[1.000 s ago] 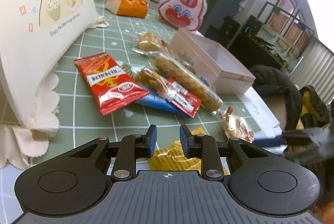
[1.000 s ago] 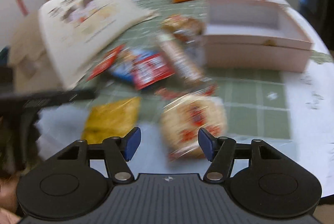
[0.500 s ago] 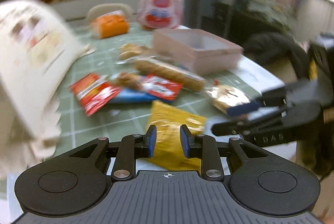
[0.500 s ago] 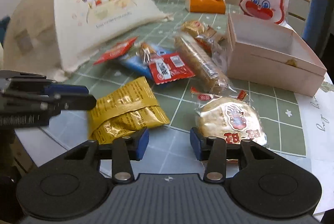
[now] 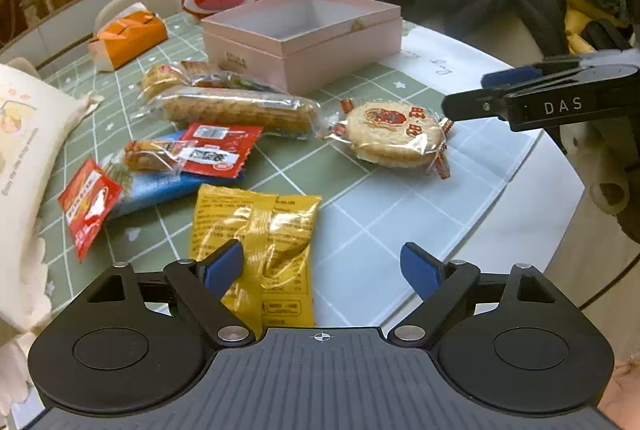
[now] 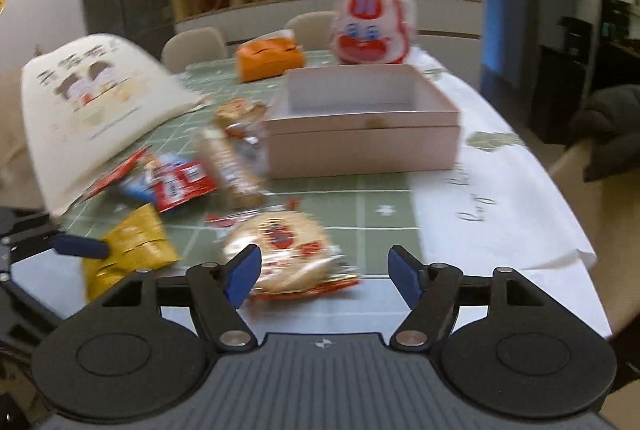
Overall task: Organize snacks
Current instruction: 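Grasp the gold foil bag with the left tool while the right tool grasps the round rice cracker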
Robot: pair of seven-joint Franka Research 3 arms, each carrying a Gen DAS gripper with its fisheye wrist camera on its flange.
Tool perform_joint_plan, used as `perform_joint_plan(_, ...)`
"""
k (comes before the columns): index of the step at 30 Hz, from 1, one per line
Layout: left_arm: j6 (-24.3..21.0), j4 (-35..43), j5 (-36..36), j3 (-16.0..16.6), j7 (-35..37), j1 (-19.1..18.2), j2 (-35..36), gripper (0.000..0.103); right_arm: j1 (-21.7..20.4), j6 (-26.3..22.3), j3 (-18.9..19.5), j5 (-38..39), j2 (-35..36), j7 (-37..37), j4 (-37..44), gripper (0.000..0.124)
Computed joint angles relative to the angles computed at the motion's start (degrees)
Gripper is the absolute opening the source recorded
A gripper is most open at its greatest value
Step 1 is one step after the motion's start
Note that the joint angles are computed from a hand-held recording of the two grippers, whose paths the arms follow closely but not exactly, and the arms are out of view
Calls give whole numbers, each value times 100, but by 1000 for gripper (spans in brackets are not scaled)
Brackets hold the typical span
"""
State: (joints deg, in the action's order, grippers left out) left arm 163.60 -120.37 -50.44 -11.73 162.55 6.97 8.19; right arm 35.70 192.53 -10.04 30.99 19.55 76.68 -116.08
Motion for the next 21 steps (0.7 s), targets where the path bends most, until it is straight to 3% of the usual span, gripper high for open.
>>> perform_joint_plan(4, 1010, -91, -80, -123, 216, -19, 78, 80, -584, -63, 523, -10, 98, 278, 41, 75)
perform_joint_plan(6, 1206, -73, 359, -43, -271, -28, 171, 80, -817, -181, 723, -139, 119, 387, 35, 75)
perform_joint_plan(9, 403, 139, 329, -135, -625, 321, 199, 80, -686, -267, 570, -270, 122, 527, -27, 75)
perform_joint_plan(11, -85, 259, 178, -121, -728, 440, 223, 81, -855, -297, 741, -381, 101, 627, -55, 76)
perform_joint_plan(15, -74, 281, 126, -84, -664, 389, 302, 82, -443, -339, 311, -499, 114, 800, -69, 81)
perform_joint_plan(21, -241, 542, -124, -152, -772, 514, 489, 79, -415, -467, 264, -720, 175, 974, 33, 92)
